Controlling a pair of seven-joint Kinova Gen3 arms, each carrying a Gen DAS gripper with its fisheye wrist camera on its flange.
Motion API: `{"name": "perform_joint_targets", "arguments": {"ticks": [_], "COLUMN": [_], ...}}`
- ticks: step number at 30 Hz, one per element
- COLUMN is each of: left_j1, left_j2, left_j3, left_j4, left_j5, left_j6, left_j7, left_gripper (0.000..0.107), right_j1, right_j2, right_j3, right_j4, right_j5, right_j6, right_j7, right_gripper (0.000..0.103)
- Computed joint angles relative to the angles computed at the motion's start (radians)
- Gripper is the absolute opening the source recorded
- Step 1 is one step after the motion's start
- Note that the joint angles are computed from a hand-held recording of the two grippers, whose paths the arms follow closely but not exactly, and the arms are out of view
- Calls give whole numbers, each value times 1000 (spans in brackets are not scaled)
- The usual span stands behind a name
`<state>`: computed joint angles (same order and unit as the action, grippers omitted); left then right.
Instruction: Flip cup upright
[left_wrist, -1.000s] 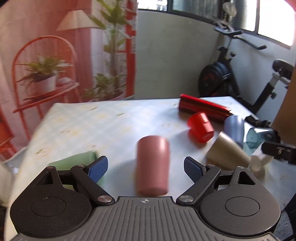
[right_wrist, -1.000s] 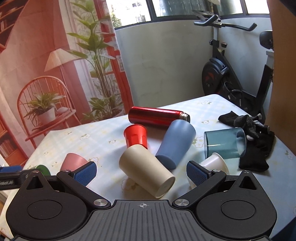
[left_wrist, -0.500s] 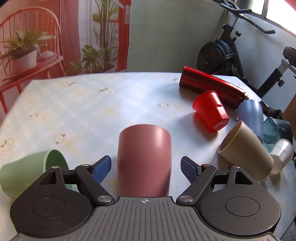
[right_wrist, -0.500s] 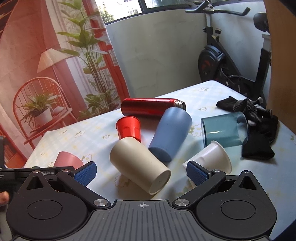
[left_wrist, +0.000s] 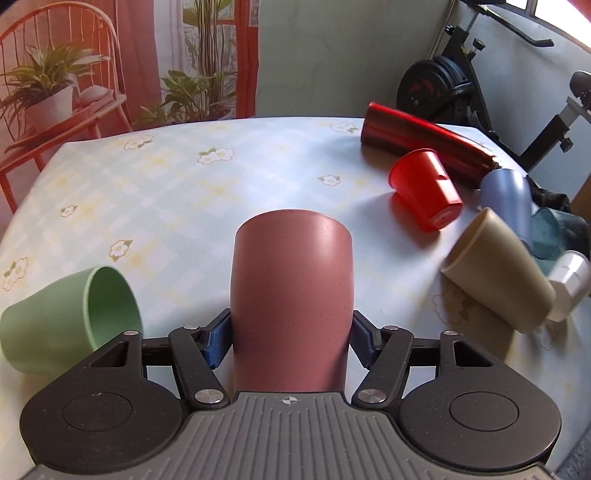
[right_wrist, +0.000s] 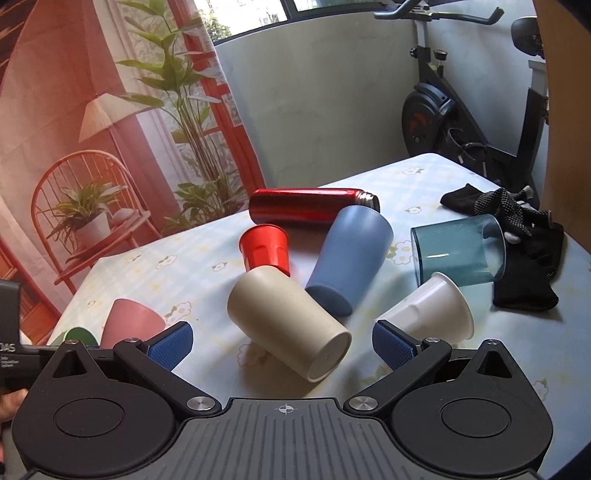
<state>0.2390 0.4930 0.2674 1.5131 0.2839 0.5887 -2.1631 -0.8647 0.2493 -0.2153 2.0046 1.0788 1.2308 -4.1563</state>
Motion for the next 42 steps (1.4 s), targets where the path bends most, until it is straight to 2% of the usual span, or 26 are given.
{"name": "perform_joint_targets", "arguments": {"ticks": [3, 7, 12, 16, 19, 24, 36, 42], "left_j1": [-30, -96, -144, -163, -175, -159, -166, -181], "left_j2": [-46, -120, -216, -263, -262, -239, -210, -200], "left_j3": [16, 29, -18, -63, -74, -87, -59, -33], "left_j4": [35, 100, 210, 287, 311, 320, 326, 318], "left_j5": [20, 99, 181, 215, 240, 209, 163, 162], "left_j6": [12, 35, 40, 8, -6, -46, -143, -146], "left_j7": [-32, -88, -109, -101, -106, -65, -22, -14], "left_gripper": [67, 67, 68, 68, 68, 68, 68, 68], "right_j1": [-9, -24, -37, -47, -51, -70, -79, -75], "right_j2": [0, 0, 7, 25, 36, 54, 56, 62], "right_j3": [-3, -11, -17, -14, -6, 6, 22, 29], "right_j4": [-7, -16, -36, -65, -86, -134, -171, -187], "right_j5": [1, 4, -1, -8, -19, -33, -76, -82], "right_j6": [17, 38, 39, 33, 22, 41, 61, 53], "right_j7": [2, 3, 26, 58, 83, 144, 198, 228], "right_gripper": [103, 103, 103, 103, 103, 103, 103, 103]}}
